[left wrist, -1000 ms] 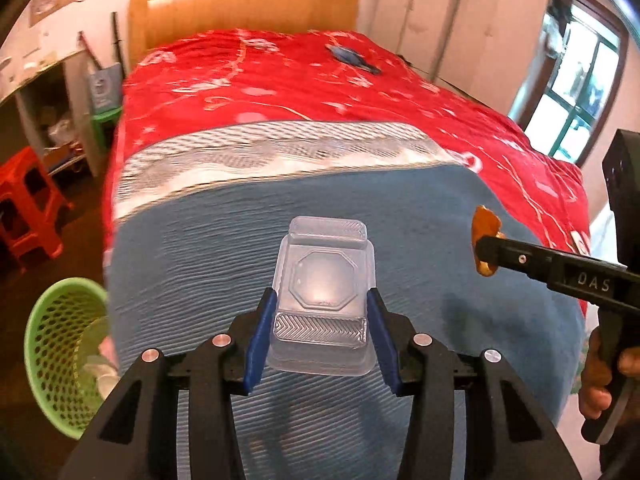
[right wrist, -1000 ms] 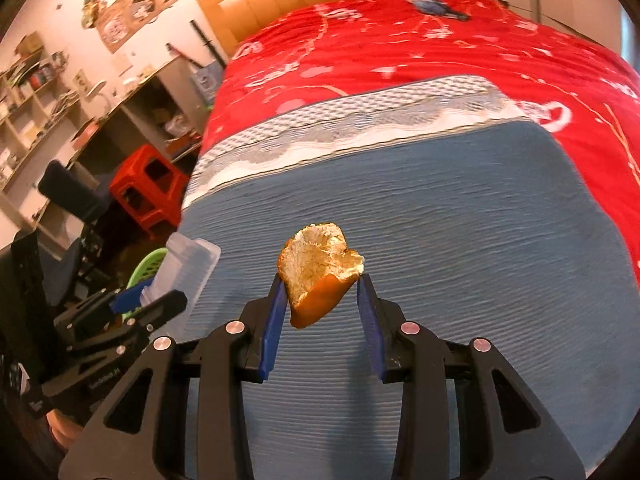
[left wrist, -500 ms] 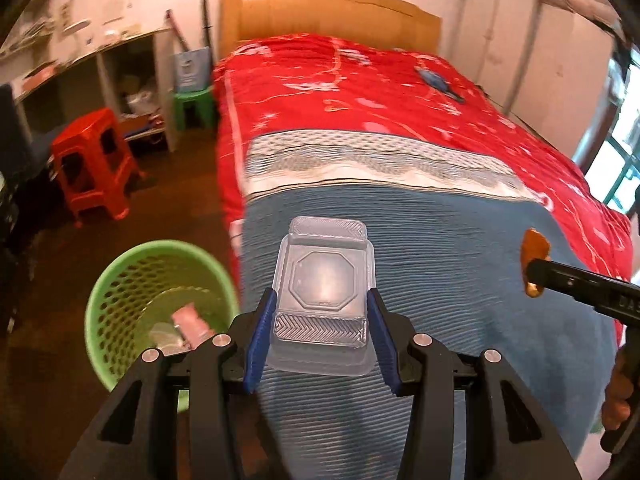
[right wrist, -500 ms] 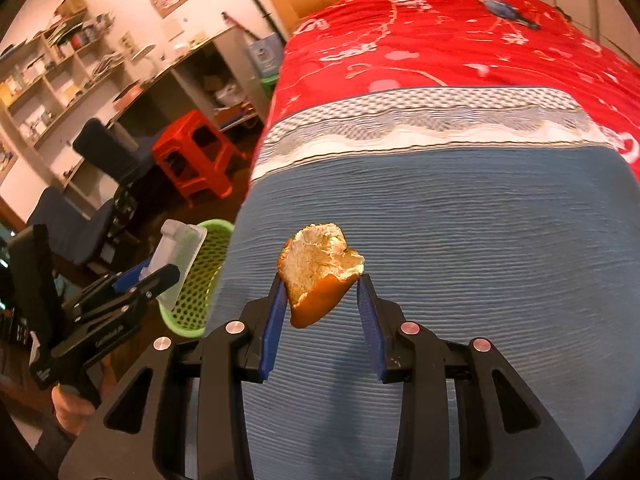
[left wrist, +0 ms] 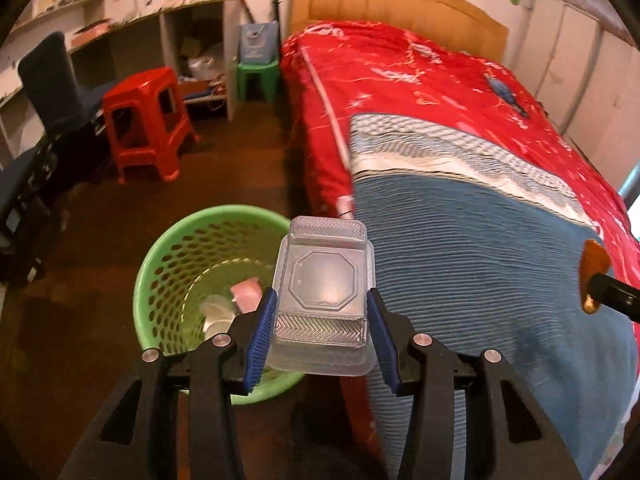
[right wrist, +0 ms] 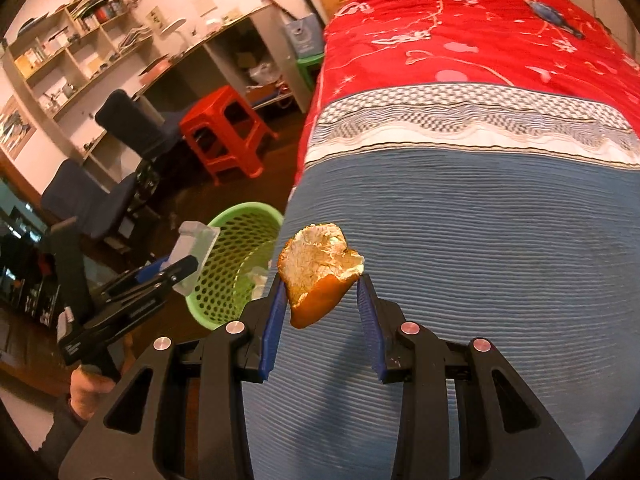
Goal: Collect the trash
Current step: 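Carry the tray and orange peel over the wastebasket and release both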
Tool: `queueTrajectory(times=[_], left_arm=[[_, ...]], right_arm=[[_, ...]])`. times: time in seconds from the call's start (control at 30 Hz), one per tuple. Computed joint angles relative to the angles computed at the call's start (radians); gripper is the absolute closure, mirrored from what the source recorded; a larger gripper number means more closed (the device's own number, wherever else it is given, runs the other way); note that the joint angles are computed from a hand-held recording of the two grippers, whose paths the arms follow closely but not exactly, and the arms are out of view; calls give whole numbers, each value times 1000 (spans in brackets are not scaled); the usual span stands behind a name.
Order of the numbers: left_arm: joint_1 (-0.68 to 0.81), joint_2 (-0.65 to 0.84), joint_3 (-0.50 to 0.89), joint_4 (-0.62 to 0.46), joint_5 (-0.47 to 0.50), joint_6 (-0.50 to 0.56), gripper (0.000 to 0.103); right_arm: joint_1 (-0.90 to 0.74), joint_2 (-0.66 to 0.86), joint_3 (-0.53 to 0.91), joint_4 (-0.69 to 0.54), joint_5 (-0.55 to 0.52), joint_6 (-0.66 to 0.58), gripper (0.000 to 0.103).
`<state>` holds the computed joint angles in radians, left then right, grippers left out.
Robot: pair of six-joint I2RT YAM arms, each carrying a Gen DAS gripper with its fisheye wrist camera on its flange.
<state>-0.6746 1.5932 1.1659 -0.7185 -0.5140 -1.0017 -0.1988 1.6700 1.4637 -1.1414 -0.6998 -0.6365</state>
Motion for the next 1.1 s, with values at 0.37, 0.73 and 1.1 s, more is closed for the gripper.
queueTrajectory(times=[0.37, 0.73, 1.1], left_arm=[[121, -9, -116, 85, 83, 34, 58], [147, -51, -195, 129, 109, 4, 43], [100, -171, -251, 27, 43, -97, 34]], right_arm=[[108, -14, -40, 51, 27, 65, 67], [183, -11, -64, 82, 48, 100, 67], [310, -8, -84, 128, 78, 154, 65]])
